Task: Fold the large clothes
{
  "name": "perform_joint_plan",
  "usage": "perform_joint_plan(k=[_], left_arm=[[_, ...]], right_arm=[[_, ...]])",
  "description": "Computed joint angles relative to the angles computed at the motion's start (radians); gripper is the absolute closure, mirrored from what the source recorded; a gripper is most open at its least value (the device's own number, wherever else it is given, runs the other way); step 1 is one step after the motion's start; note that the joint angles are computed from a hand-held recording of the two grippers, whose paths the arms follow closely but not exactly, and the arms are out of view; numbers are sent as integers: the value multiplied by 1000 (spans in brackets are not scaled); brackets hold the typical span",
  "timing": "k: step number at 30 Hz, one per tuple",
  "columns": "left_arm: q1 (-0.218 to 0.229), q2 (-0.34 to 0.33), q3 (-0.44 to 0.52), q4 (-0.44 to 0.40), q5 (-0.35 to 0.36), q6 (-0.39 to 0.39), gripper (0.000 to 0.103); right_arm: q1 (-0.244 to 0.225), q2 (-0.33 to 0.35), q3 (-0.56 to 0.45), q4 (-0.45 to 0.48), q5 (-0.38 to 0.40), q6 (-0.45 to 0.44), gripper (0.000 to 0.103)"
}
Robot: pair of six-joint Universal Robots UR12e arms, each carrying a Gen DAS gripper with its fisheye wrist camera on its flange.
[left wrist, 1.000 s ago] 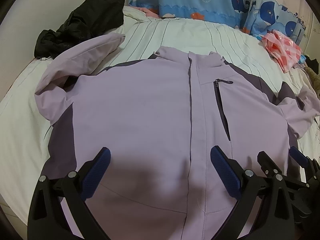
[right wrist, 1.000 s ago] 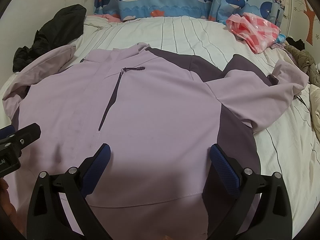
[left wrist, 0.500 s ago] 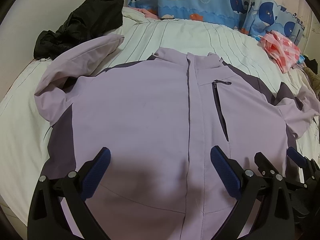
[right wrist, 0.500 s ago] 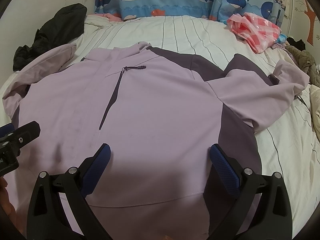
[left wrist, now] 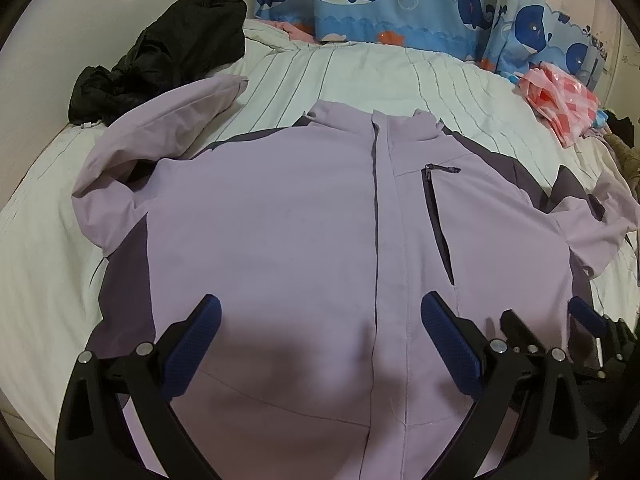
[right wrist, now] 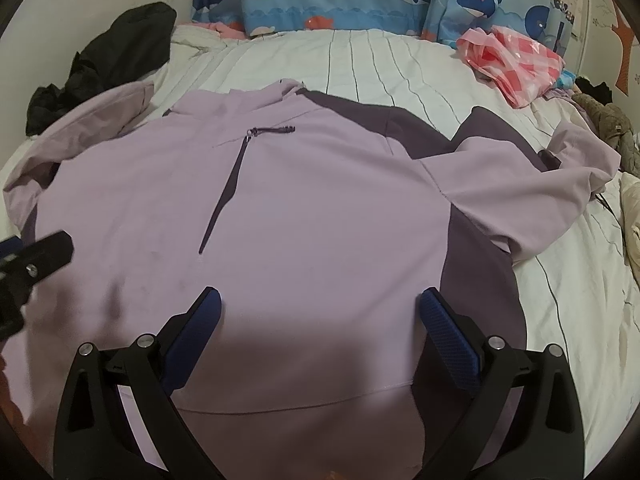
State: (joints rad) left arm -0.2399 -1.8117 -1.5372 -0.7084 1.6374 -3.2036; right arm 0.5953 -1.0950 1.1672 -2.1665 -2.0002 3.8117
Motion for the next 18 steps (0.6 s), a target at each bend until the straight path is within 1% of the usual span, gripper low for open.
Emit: perform_joint_plan(k=[10,18], left_arm=[[2,1,3,-9,-9,3,7],[3,2,0,-12,-15,4,7]], right_arm=[[9,19,-23,47,-39,-29,7],[7,21,-23,53,-39,-33,7]])
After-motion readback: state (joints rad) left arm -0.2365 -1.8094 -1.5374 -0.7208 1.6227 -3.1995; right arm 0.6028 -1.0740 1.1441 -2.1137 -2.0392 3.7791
